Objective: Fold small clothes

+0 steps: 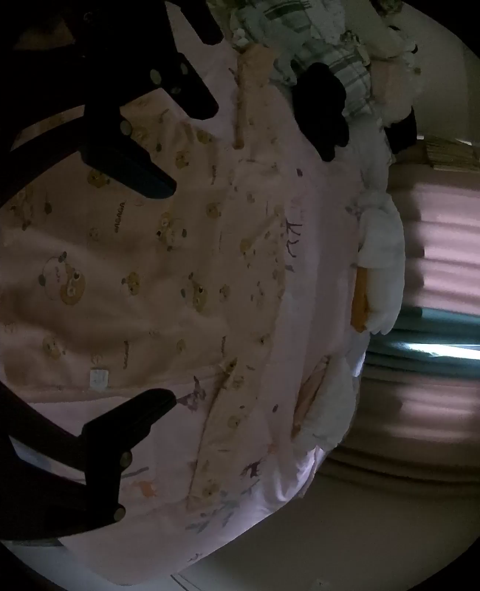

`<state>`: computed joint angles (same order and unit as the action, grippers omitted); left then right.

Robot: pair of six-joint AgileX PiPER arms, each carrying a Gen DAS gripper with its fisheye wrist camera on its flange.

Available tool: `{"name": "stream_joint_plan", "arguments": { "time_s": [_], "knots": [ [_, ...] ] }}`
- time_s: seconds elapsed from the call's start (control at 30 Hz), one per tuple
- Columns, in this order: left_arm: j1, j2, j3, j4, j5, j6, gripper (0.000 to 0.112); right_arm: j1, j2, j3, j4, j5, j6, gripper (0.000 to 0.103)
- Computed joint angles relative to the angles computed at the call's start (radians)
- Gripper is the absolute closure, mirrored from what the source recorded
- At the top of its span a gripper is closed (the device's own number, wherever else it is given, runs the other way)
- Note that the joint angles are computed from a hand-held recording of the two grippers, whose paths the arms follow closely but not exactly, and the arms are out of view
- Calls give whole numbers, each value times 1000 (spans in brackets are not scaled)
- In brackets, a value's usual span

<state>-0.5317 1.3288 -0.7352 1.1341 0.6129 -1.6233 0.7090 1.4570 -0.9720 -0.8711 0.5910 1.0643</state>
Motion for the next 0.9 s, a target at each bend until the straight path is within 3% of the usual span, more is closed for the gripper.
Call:
{"name": "stream_joint_plan", "arguments": {
  "time_s": [0.07,0.17,0.27,0.4,0.73,0.83,0.9],
  "knots": [
    [-4,9,2,11,2,-17,9,-13,0,-6,69,-1,-45,0],
    [39,-26,12,-11,-66,36,9,-11,5,-15,61,15,-46,0],
    [45,-37,15,-7,-59,39,9,23,-14,-4,-17,74,7,0],
    [-39,-37,40,121,5,-121,9,7,-43,16,-27,51,9,0],
    [-37,-46,29,78,2,-75,9,18,-65,42,-81,50,57,0],
    [-13,-51,36,61,-46,-53,9,13,-68,44,-67,45,52,0],
    [-33,-51,43,89,-17,-78,9,12,-71,41,-63,55,44,0]
  ]
}}
